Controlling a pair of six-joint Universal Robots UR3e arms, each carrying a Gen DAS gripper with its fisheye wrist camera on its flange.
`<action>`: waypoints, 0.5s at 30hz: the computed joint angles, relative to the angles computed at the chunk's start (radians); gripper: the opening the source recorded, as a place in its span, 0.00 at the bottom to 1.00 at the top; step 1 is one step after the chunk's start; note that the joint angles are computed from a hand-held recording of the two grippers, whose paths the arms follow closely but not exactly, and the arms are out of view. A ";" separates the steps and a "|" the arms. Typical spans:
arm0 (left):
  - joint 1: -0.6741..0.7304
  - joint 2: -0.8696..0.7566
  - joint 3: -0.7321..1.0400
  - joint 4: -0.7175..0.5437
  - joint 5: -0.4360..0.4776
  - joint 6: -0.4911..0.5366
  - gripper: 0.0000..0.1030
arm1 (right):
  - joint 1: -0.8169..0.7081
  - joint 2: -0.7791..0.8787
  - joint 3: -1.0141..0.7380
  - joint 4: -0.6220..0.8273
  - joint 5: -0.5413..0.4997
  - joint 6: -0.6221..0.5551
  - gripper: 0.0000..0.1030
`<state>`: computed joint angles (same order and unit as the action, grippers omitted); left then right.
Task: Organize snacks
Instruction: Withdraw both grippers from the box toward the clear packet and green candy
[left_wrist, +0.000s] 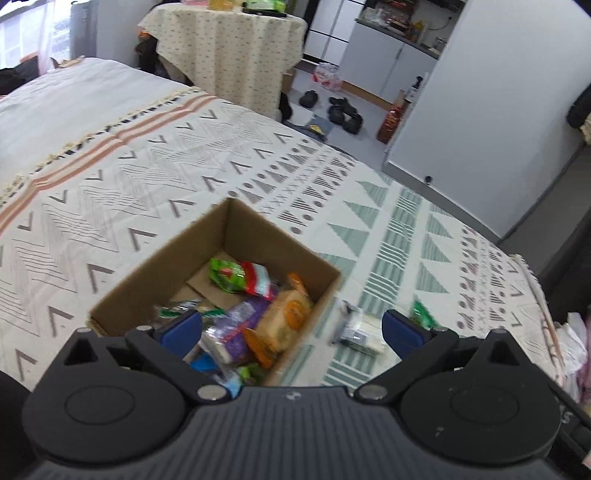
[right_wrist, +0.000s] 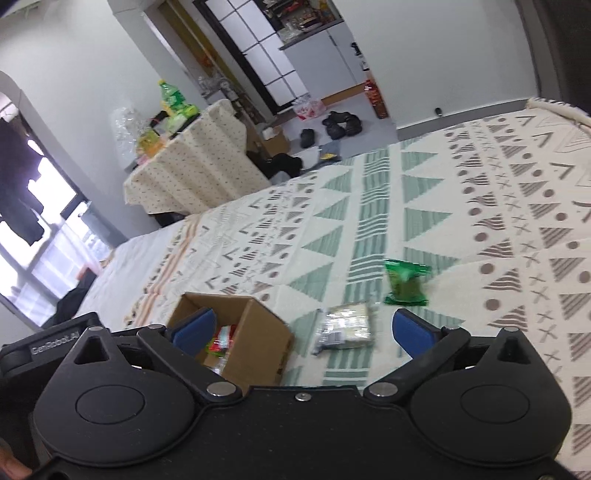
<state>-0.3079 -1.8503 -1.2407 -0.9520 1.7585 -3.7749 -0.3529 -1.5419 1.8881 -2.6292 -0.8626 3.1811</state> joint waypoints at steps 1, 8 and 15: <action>-0.008 -0.010 0.012 -0.001 -0.002 -0.003 1.00 | -0.004 -0.001 0.001 0.004 -0.008 -0.004 1.00; -0.068 -0.090 0.101 -0.039 0.015 -0.030 1.00 | -0.052 -0.007 0.053 -0.001 0.001 -0.051 1.00; -0.107 -0.177 0.210 -0.100 0.055 -0.069 1.00 | -0.086 0.032 0.063 -0.010 -0.007 -0.065 1.00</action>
